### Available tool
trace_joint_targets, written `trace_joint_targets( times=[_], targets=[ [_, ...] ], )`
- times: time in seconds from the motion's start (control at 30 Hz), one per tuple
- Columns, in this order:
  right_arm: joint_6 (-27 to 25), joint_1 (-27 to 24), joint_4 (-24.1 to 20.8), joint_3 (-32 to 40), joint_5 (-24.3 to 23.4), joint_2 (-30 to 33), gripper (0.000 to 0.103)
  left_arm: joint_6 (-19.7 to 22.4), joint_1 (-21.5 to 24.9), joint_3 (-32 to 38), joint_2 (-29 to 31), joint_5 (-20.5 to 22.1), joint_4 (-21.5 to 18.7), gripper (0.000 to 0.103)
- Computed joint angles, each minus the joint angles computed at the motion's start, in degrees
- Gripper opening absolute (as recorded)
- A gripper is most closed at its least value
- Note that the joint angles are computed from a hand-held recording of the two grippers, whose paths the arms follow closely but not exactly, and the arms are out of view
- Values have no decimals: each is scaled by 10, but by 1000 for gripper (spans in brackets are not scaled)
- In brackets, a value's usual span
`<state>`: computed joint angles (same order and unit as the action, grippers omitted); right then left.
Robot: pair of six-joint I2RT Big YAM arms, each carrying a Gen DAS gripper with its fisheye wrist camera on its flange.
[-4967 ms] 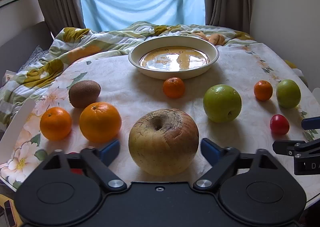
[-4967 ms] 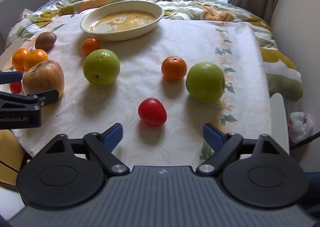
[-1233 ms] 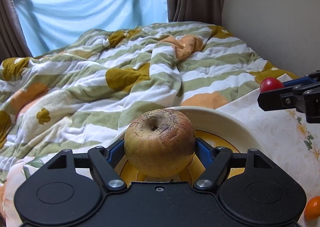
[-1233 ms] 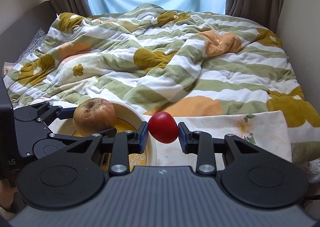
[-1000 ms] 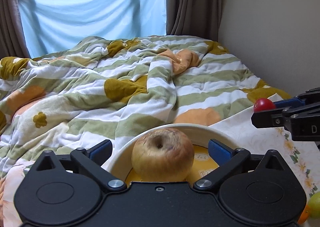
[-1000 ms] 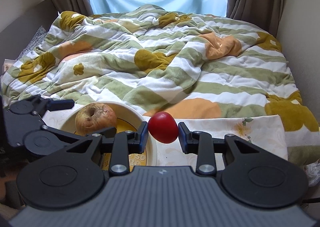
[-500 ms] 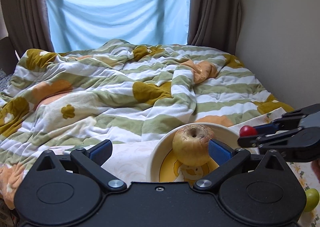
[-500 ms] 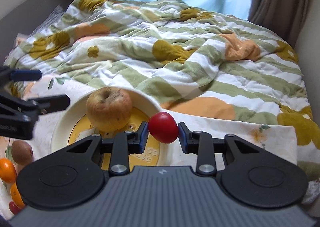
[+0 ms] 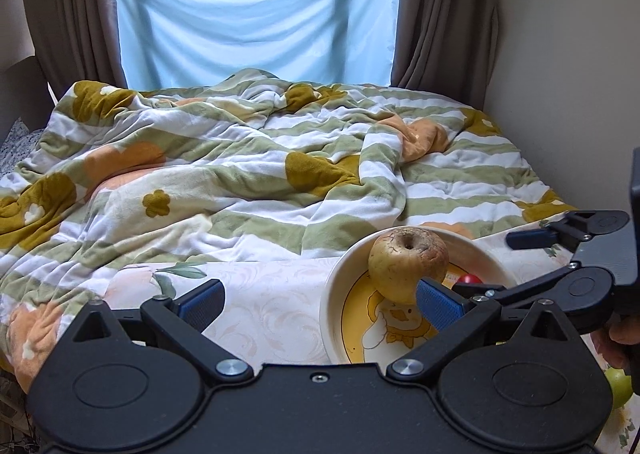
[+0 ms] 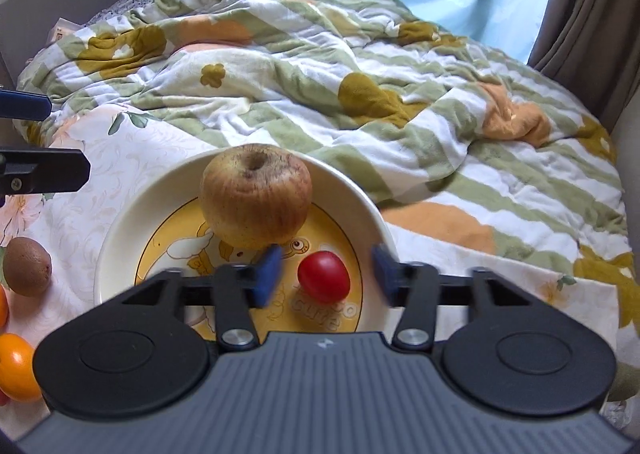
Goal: Organize fruits
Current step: 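Lower the red tomato into the bowl beside the apple and open the right tool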
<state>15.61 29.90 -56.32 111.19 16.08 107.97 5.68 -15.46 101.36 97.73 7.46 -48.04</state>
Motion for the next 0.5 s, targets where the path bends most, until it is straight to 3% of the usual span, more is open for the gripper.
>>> trace_joint_targets(
  times=[0.03,0.13,0.5],
  targets=[
    [-3,4,10,-8,12,-7,102,-4,1,-2,-3,0,1,103],
    [-17,14,35,-35,37,-29,103,-16,2,-7,-12,7,-2,103],
    [27,29,24,-68,50,-86,103,-29,-10,-64,-84,-31,13,103]
  ],
)
